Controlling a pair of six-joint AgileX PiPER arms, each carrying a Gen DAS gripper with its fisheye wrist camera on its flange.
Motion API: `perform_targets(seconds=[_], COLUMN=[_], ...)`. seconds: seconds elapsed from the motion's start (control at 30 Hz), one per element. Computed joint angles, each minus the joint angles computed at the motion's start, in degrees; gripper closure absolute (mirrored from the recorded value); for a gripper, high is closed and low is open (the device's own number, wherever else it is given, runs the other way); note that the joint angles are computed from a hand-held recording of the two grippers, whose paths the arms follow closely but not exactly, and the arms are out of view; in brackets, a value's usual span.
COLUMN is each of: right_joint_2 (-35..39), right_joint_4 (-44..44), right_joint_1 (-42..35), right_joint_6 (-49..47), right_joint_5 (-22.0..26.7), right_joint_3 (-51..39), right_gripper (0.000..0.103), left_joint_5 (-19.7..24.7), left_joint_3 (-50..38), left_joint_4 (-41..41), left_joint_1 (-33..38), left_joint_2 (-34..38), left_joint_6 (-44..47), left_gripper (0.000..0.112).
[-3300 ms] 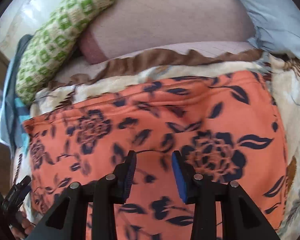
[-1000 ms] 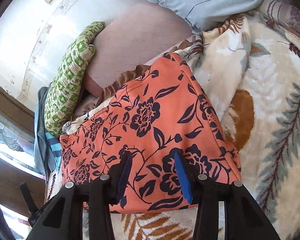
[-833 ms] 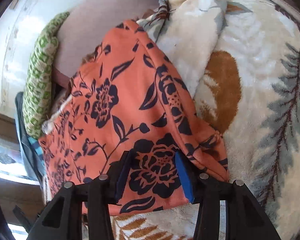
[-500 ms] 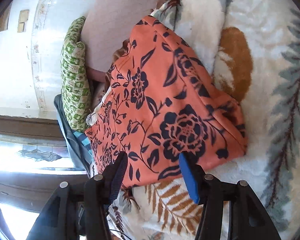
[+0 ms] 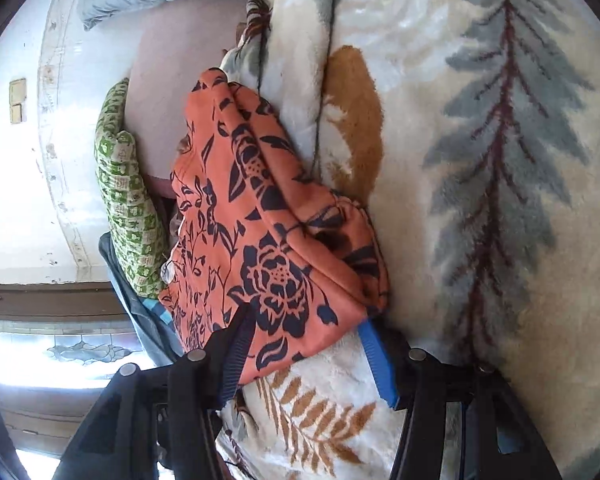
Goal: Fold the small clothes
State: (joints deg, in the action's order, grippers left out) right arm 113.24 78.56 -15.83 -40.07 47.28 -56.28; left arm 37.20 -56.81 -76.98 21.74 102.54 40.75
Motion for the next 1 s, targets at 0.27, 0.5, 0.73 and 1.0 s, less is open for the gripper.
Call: perform_targets(seconds=[0.27, 0.5, 0.73, 1.0], right_joint_2=[-1.66, 0.71, -1.41, -10.75], right_joint_4=[10.04, 8.95, 10.25, 20.06], right_joint_1=[6.45, 8.3, 10.99, 17.45], right_joint_6=[-5.21, -2.32, -8.02, -22.31], right_joint_5=[-9.48, -11.18, -16.56, -28.68], right_joint_3=[1.5, -0.75, 0.55, 5.69], right_gripper=[0.083, 0.082, 0.086, 0.094], left_joint_5=[2.07, 2.49, -6.16, -6.53], left_joint_3=[-4.1, -5.19, -5.44, -0.09], left_joint_4=[2.86, 6.65, 13.46, 3.84], left_joint_1=[0.98, 0.98, -3.8, -1.93], left_joint_2=[2.6, 4.08, 2.41, -3.23], left_joint_6=[-2.32, -8.47, -10.74, 1.26], left_gripper=[0.073, 0.057, 0.095, 0.103])
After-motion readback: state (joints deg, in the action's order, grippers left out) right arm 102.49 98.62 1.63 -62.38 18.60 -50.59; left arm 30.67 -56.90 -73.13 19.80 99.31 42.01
